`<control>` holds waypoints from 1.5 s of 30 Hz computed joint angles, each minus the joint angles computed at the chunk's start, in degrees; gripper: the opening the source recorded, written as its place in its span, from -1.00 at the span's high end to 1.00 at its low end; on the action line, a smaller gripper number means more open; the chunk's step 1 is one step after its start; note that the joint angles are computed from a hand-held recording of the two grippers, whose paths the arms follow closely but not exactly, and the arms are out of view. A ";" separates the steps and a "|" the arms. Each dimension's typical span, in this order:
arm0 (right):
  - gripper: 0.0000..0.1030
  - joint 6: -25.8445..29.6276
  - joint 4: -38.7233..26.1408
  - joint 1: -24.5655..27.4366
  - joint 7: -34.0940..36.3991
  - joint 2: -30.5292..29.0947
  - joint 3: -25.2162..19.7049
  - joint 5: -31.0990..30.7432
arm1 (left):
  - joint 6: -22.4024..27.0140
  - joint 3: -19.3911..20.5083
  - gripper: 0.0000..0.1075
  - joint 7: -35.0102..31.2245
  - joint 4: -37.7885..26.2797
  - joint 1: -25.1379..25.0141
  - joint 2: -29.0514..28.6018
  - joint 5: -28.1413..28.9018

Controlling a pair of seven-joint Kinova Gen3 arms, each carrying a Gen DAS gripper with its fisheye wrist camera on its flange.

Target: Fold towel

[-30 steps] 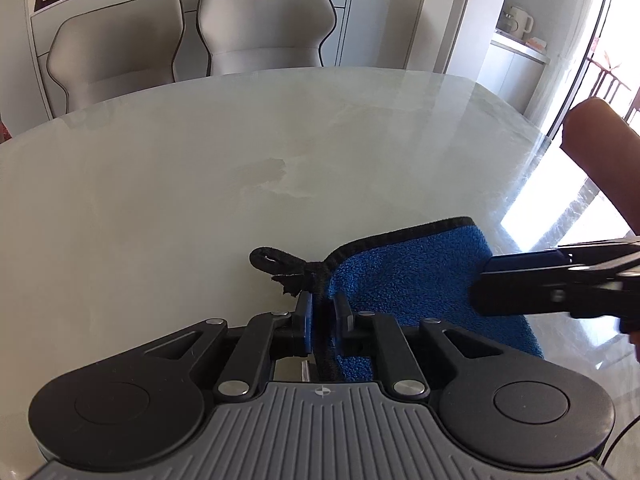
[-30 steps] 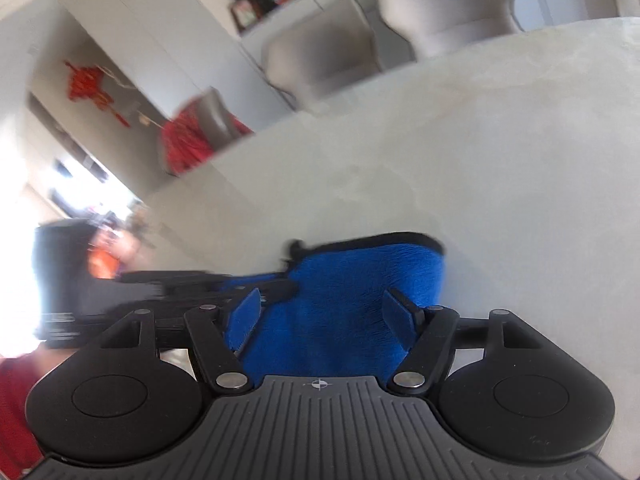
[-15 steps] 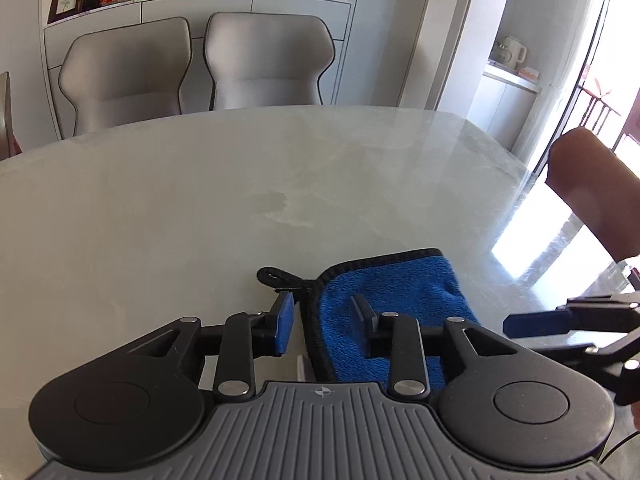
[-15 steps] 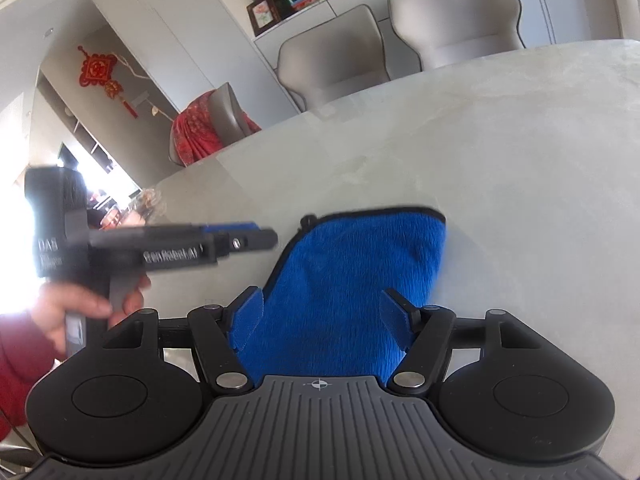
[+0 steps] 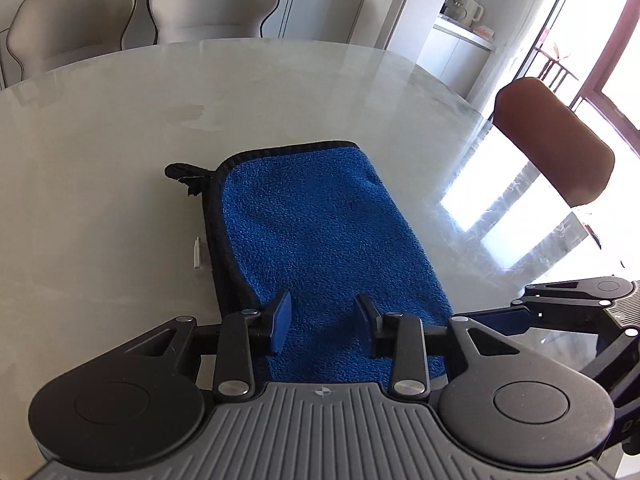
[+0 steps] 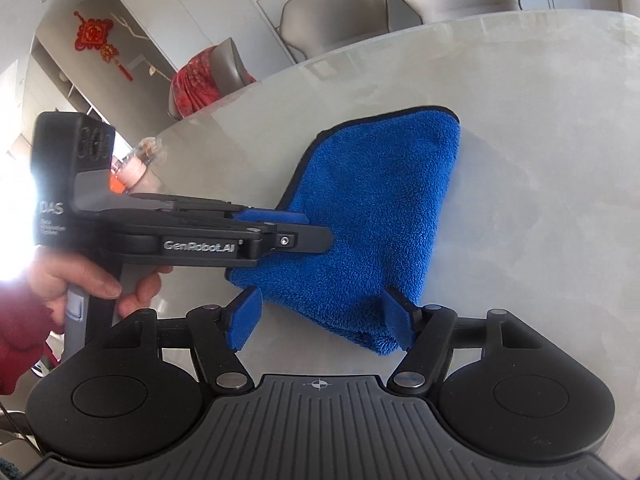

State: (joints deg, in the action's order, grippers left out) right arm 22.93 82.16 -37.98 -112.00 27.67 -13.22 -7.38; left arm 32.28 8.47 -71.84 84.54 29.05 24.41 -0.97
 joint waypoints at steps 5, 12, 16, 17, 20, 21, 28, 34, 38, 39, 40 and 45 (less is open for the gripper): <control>-0.41 -0.68 1.47 -2.30 -2.50 -0.40 2.07 2.03 | -0.34 -0.65 0.57 0.27 0.92 0.19 -0.57 -0.51; -0.54 0.62 1.00 0.14 0.01 0.08 -0.75 0.33 | 0.73 -2.40 0.27 5.20 1.79 2.75 -2.30 -4.48; -0.58 -0.74 1.99 -1.48 -2.67 -0.71 0.92 1.41 | 3.11 -2.70 0.18 11.40 0.92 5.28 -2.51 -11.10; -0.58 -0.73 2.07 -1.90 -4.58 -1.01 1.28 2.46 | 4.21 -3.07 0.09 13.48 0.33 6.37 -2.47 -13.01; -0.58 -0.29 2.88 -7.91 -10.88 -2.81 7.83 7.52 | 6.57 -7.47 -0.22 20.47 -0.73 12.16 -2.99 -17.46; -0.58 1.08 2.50 -10.46 -13.17 -3.22 10.48 9.85 | 7.16 -8.88 -0.27 22.80 -0.89 14.05 -3.24 -18.82; -0.88 11.68 -0.68 -20.83 -27.89 -4.46 17.85 24.03 | 17.50 -7.51 -0.52 37.00 -4.24 19.19 -3.29 -29.37; -0.99 20.33 -3.54 -25.46 -36.45 -4.55 18.06 33.40 | 22.68 -4.47 -0.69 45.00 -3.71 21.35 -5.38 -34.35; -0.99 25.06 -4.01 -27.87 -42.38 -4.91 17.25 38.21 | 23.56 -2.42 -0.70 51.15 -1.22 22.96 -7.58 -38.12; -0.99 26.37 -4.02 -28.40 -43.81 -5.05 16.85 39.06 | 23.80 -1.77 -0.70 52.19 -0.68 23.08 -8.08 -38.69; -0.99 27.55 -4.11 -28.53 -44.59 -5.18 16.18 39.44 | 24.08 -1.15 -0.71 53.14 -0.20 23.20 -8.54 -39.23; -0.99 32.33 -3.20 -30.99 -50.75 -5.65 14.08 45.03 | 27.80 1.28 -0.74 56.06 0.48 24.23 -9.34 -41.47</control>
State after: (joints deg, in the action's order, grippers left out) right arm 55.26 78.95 -68.97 -162.75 22.02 0.86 37.65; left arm 60.09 9.75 -15.78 85.02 53.28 15.07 -42.44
